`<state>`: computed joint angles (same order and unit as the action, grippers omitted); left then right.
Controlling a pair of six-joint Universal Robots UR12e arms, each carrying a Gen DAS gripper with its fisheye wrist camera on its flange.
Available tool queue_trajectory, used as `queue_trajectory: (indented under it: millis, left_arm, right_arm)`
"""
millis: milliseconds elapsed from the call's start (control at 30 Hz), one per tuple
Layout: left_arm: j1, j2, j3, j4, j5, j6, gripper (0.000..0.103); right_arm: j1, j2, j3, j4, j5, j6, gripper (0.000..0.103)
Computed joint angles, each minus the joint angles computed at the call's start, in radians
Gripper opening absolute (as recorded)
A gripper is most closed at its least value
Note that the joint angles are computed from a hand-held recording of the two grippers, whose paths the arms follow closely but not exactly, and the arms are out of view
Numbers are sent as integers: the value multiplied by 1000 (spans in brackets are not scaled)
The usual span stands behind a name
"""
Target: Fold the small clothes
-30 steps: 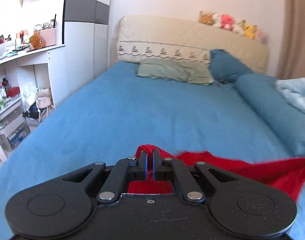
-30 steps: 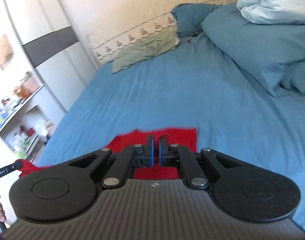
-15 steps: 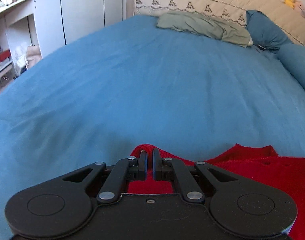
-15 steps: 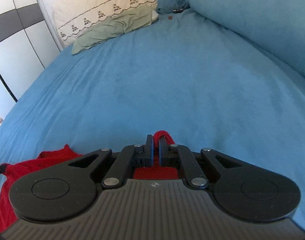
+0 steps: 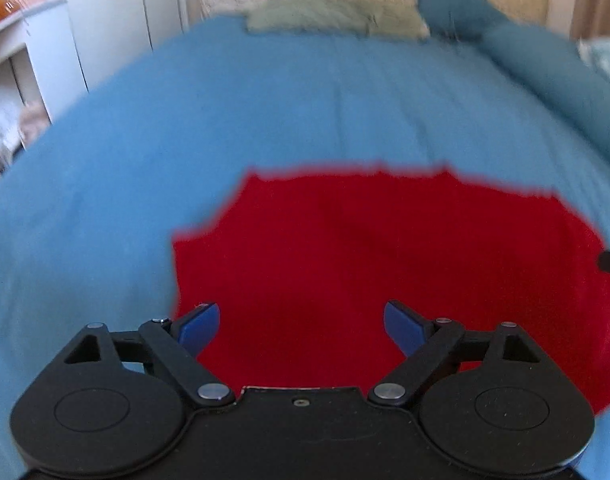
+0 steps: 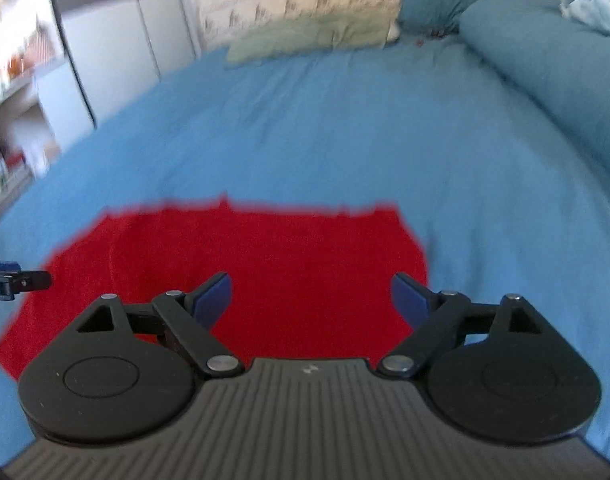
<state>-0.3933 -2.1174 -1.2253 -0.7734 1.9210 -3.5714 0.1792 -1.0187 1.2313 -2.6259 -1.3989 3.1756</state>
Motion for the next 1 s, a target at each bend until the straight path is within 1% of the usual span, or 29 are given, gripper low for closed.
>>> queue_trajectory:
  millis: [67, 100, 133, 167, 200, 233, 300, 367, 400, 467, 533, 633, 700, 767, 867, 1000]
  left_arm:
    - [-1, 0, -13, -35, -8, -6, 93]
    - [0, 6, -34, -21, -12, -5, 95]
    - [1, 13, -57, 16, -12, 2, 97]
    - [1, 17, -68, 31, -15, 9, 99]
    - [2, 17, -69, 28, -18, 14, 99]
    - [1, 17, -65, 19, -13, 16, 99]
    - [-9, 6, -38, -6, 32, 26, 99]
    - [-29, -5, -5, -35, 114, 48, 98]
    - [-34, -5, 6, -33, 136, 59, 98]
    - [-38, 8, 15, -21, 112, 53, 98]
    - [-45, 12, 41, -39, 89, 34, 99]
    - [-58, -11, 112, -114, 55, 24, 102]
    - [-64, -33, 150, -143, 15, 28, 102]
    - [-70, -60, 188, -175, -5, 32, 102]
    - [-80, -99, 239, -202, -10, 41, 102]
    - [-83, -136, 281, -211, -14, 42, 102]
  right_arm:
    - [13, 3, 12, 35, -46, -3, 103]
    - [16, 7, 12, 55, -67, 14, 103]
    - [16, 12, 10, 80, -78, 39, 103]
    - [13, 11, 26, 65, -82, 60, 103]
    - [13, 10, 40, 35, -94, 80, 103]
    - [12, 11, 42, 38, -94, 99, 103]
    - [11, 12, 41, 39, -88, 105, 103]
    - [12, 8, 29, 70, -88, 87, 103]
    - [10, 3, 23, 81, -77, 74, 103]
    - [-1, -10, 14, 85, -61, 50, 103]
    - [-8, -31, 10, 101, -70, 18, 103]
    - [-25, -61, -4, 185, -63, -17, 103]
    - [-38, -76, -3, 246, -39, -23, 103]
    - [-48, -95, 16, 290, -24, -1, 103]
    - [-61, -112, 54, 320, 2, 65, 103]
    - [-70, -132, 117, 309, 34, 150, 86]
